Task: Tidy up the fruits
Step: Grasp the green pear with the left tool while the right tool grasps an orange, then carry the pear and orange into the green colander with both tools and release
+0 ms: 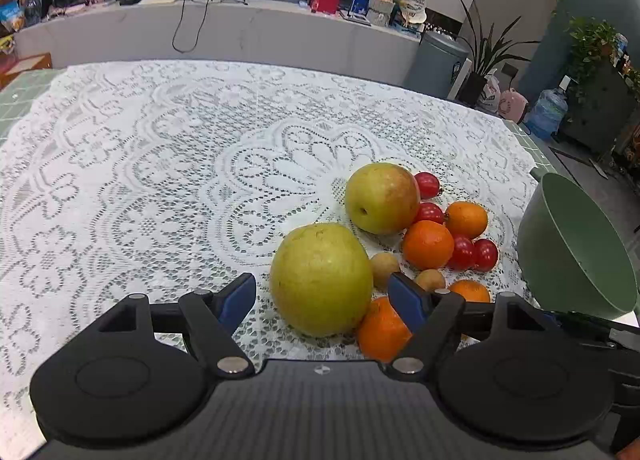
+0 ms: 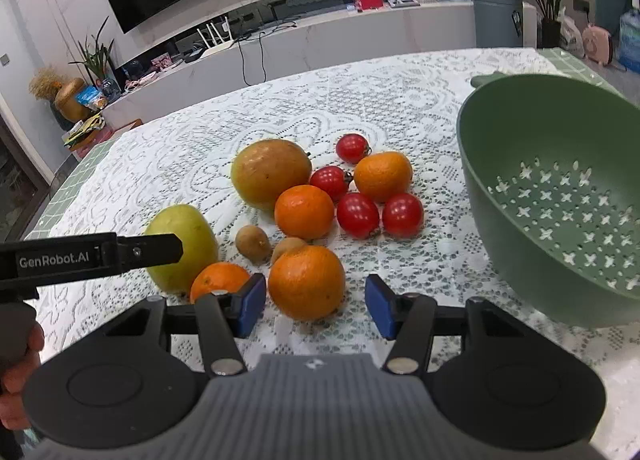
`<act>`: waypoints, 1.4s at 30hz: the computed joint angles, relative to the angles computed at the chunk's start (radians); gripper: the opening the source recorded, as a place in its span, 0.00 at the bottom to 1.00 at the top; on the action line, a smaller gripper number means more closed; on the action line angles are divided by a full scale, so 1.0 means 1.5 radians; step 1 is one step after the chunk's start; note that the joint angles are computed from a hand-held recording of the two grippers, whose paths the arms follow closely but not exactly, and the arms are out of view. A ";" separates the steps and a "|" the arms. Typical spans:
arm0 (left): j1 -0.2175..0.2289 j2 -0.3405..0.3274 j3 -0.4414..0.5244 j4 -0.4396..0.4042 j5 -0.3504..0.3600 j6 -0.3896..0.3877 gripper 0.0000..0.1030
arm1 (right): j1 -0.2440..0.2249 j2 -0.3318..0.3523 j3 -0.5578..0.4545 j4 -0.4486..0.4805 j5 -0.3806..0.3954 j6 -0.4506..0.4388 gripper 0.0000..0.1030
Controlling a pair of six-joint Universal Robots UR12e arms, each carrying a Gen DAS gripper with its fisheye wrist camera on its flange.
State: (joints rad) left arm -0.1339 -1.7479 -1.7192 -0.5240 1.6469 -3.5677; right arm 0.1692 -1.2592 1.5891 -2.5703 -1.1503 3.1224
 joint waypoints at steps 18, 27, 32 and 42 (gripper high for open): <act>0.018 -0.027 0.024 -0.029 -0.054 -0.031 0.73 | -0.003 0.020 -0.016 0.020 0.039 0.007 0.45; 0.012 -0.019 0.019 -0.028 -0.035 -0.028 0.73 | -0.005 0.003 -0.003 -0.011 0.039 -0.014 0.44; 0.006 -0.004 0.011 -0.014 -0.015 -0.018 0.73 | -0.012 -0.013 0.010 -0.030 0.048 -0.024 0.43; -0.023 0.005 0.052 0.002 -0.049 0.100 0.73 | -0.049 -0.058 0.025 -0.055 0.057 -0.114 0.43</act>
